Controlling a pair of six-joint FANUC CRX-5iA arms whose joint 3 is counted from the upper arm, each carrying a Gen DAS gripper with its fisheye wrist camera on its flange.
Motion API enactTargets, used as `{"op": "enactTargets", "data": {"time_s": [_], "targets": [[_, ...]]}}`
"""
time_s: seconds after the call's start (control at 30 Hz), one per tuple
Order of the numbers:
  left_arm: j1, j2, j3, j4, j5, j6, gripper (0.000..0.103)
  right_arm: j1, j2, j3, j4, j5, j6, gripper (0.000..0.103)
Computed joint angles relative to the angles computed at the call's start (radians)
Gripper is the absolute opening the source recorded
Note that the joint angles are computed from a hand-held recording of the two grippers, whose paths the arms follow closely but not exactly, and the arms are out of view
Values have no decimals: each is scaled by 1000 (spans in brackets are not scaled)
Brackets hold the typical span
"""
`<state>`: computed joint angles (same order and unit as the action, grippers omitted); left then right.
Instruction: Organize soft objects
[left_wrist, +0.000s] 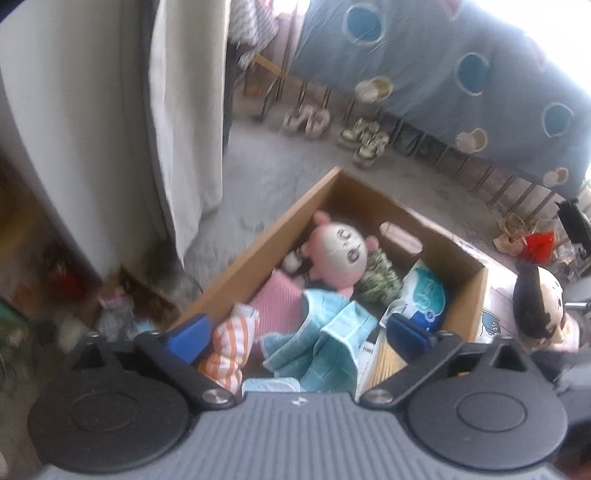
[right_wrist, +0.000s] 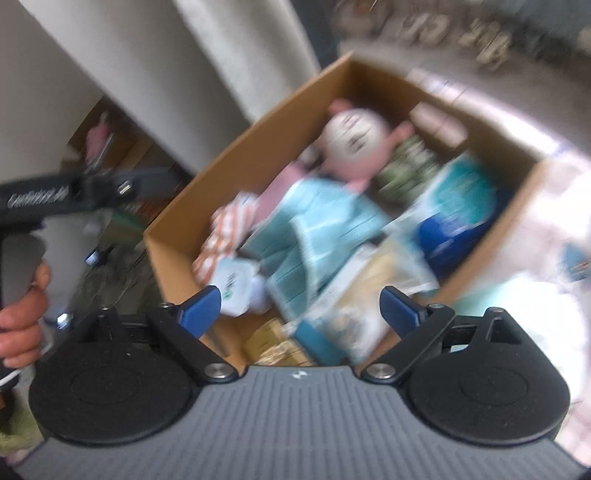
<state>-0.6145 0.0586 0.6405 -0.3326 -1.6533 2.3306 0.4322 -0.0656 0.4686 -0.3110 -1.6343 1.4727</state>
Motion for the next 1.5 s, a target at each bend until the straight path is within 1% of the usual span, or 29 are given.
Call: {"op": "enactTargets", "data": {"time_s": [0.07, 0.17, 0.23, 0.27, 0.33, 0.4, 0.5, 0.53, 0.6, 0.7, 0.83, 0.9, 1.03, 1.1, 1.13, 1.17, 1.2, 1.23, 1.27, 1.3, 1.37, 1.5], "targets": [[-60, 31, 67, -73, -38, -9, 103, -3, -48, -29, 59, 59, 11, 102], [-133, 99, 188, -149, -118, -32, 103, 8, -127, -90, 150, 150, 33, 102], [-190, 169, 307, -215, -202, -55, 103, 22, -169, -124, 214, 197, 40, 102], [-215, 197, 355, -241, -228, -69, 103, 31, -186, -133, 246, 211, 41, 102], [-262, 243, 437, -284, -263, -97, 103, 36, -217, -143, 295, 237, 58, 102], [-304, 296, 532, -326, -309, -119, 103, 33, -258, -170, 338, 286, 58, 102], [-341, 362, 647, -353, -359, -130, 103, 57, -321, -230, 457, 363, 3, 102], [-351, 385, 688, -360, -378, -134, 103, 53, -334, -236, 473, 374, -5, 102], [-373, 426, 764, -388, -421, -149, 103, 13, -335, -215, 456, 356, 26, 102], [-408, 464, 836, -441, -454, -166, 103, -67, -316, -159, 407, 307, 64, 102], [-443, 522, 950, -510, -514, -189, 103, -214, -310, -119, 286, 306, 100, 102], [-448, 544, 996, -518, -540, -190, 103, -265, -319, -117, 252, 306, 119, 102], [-452, 572, 1055, -514, -572, -182, 103, -357, -300, -67, 164, 212, 170, 102], [-465, 602, 1114, -546, -599, -206, 103, -391, -296, -47, 124, 155, 190, 102], [-476, 628, 1165, -577, -621, -231, 103, -391, -299, -45, 115, 132, 186, 102], [-477, 632, 1174, -576, -626, -231, 103, -393, -301, -45, 107, 113, 183, 102], [-471, 615, 1140, -551, -616, -209, 103, -386, -307, -50, 108, 96, 178, 102], [-464, 585, 1079, -517, -596, -177, 103, -377, -314, -58, 115, 82, 174, 102], [-455, 568, 1043, -488, -587, -159, 103, -357, -323, -69, 130, 70, 162, 102], [-449, 557, 1021, -469, -583, -148, 103, -317, -336, -88, 156, 70, 137, 102], [-438, 518, 942, -428, -559, -113, 103, -278, -358, -115, 181, 61, 95, 102], [-411, 459, 822, -340, -524, -56, 103, -180, -393, -169, 258, 40, -36, 102]]}}
